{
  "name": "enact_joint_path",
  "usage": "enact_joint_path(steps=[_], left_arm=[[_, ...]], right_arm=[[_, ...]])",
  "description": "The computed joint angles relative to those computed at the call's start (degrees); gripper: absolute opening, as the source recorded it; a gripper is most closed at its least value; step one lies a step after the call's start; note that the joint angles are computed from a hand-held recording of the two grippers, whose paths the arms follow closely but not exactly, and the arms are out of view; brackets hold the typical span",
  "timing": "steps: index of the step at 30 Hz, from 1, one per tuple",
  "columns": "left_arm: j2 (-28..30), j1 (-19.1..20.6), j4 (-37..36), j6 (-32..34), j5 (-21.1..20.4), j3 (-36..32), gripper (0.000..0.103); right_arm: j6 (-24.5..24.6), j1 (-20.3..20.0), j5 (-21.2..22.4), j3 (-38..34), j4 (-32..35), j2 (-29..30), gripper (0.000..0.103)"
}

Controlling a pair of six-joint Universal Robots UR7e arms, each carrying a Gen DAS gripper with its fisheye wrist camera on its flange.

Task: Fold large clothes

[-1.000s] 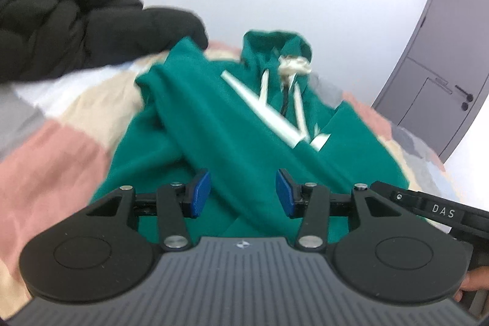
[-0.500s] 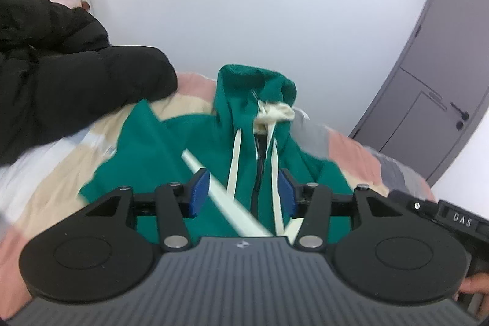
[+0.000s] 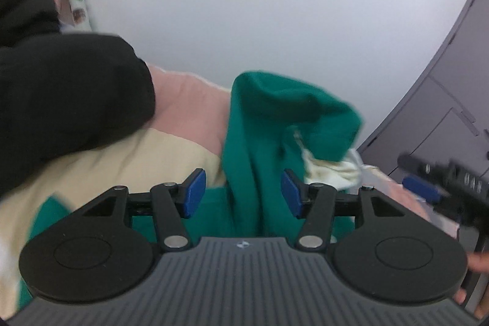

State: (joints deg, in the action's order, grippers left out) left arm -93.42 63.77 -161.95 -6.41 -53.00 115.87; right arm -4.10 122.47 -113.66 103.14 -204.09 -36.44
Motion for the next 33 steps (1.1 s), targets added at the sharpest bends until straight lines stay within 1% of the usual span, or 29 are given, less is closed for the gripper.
enact_joint_path(steps=[1, 3, 5, 6, 8, 9, 10, 11, 12, 13, 14, 15, 16, 17, 18, 19, 21, 24, 27, 29, 32, 33], left_arm=[[2.56, 1.57, -1.14, 1.37, -1.3, -1.73, 0.061], [6.29, 4.03, -3.98, 3.87, -3.79, -3.82, 0.06], [9.87, 6.08, -4.49, 4.89, -5.57, -6.63, 0.061], [11.53, 6.74, -5.22, 5.39, -5.8, -7.68, 0.061], [14.33, 7.76, -5.73, 6.02, -5.64, -9.7, 0.059], [15.41, 8.0, -5.64, 6.18, -5.22, -10.49, 0.057], [16.1, 7.92, -5.53, 6.57, -4.23, -10.99, 0.053], [16.69, 7.76, -5.94, 7.52, -3.26, -11.25, 0.042], [16.92, 7.66, -5.3, 8.21, -2.84, -11.58, 0.028], [16.92, 7.55, -4.88, 8.8, -2.58, -11.72, 0.019], [16.79, 7.3, -4.12, 9.06, -1.87, -11.86, 0.008], [16.38, 7.08, -3.28, 8.68, -1.53, -11.9, 0.005], [15.7, 6.97, -2.22, 8.14, -1.95, -11.91, 0.004], [15.27, 6.74, -1.63, 7.96, -2.08, -12.0, 0.004], [14.34, 6.31, -1.21, 8.23, -1.99, -11.52, 0.003], [13.44, 5.79, -0.87, 8.72, -1.59, -11.0, 0.003], [10.83, 4.49, -0.7, 9.14, -1.46, -9.32, 0.003], [5.88, 1.48, 0.72, 8.1, -0.24, -6.01, 0.003], [-0.43, -2.87, 2.46, 6.57, 1.94, -1.63, 0.003], [-5.44, -7.37, 4.81, 5.58, 5.44, 1.98, 0.003], [-14.7, -15.92, 15.71, -1.24, 11.45, 6.25, 0.003], [-17.66, -19.11, 19.87, -4.5, 13.58, 7.22, 0.003]], right_arm=[[-0.14, -0.73, -0.54, -2.7, 0.08, 1.86, 0.068], [-0.81, -2.39, 0.08, -6.47, -1.39, 4.79, 0.068], [0.31, -4.15, 1.07, -10.15, 1.57, 6.66, 0.069], [0.63, -4.98, 1.94, -11.95, 2.67, 7.7, 0.069], [-0.65, -5.64, 2.45, -14.79, 2.84, 9.75, 0.069], [-1.34, -5.86, 2.49, -16.38, 3.93, 10.81, 0.068], [-1.21, -6.07, 2.35, -17.65, 5.64, 11.54, 0.068], [-0.66, -6.21, 1.86, -18.61, 6.88, 12.09, 0.067], [-0.18, -6.2, 1.52, -19.19, 6.84, 12.75, 0.068], [-0.06, -6.24, 1.67, -19.6, 6.81, 13.36, 0.067], [-0.21, -6.22, 2.01, -19.86, 7.65, 13.59, 0.06], [-0.55, -6.02, 1.89, -20.23, 9.5, 13.61, 0.038], [-1.52, -5.4, 0.74, -20.5, 10.74, 13.69, 0.023], [-3.9, -4.23, -2.01, -20.79, 9.58, 14.22, 0.012], [-6.48, -3.27, -3.53, -20.37, 6.17, 14.58, 0.008], [-7.28, -2.72, -2.65, -18.89, 3.8, 13.9, 0.007], [-8.08, -1.5, -2.15, -16.27, 1.14, 12.18, 0.007], [-11.93, 0.75, -1.22, -11.1, -0.53, 7.98, 0.007], [-12.21, 3.16, 0.22, -3.98, -3.76, 2.56, 0.007], [-11.97, 4.99, 0.9, 1.19, -6.09, -1.39, 0.007], [-13.36, 8.38, 0.25, 8.9, -9.93, -6.69, 0.007], [-12.65, 9.65, 0.29, 11.94, -10.83, -8.96, 0.007]])
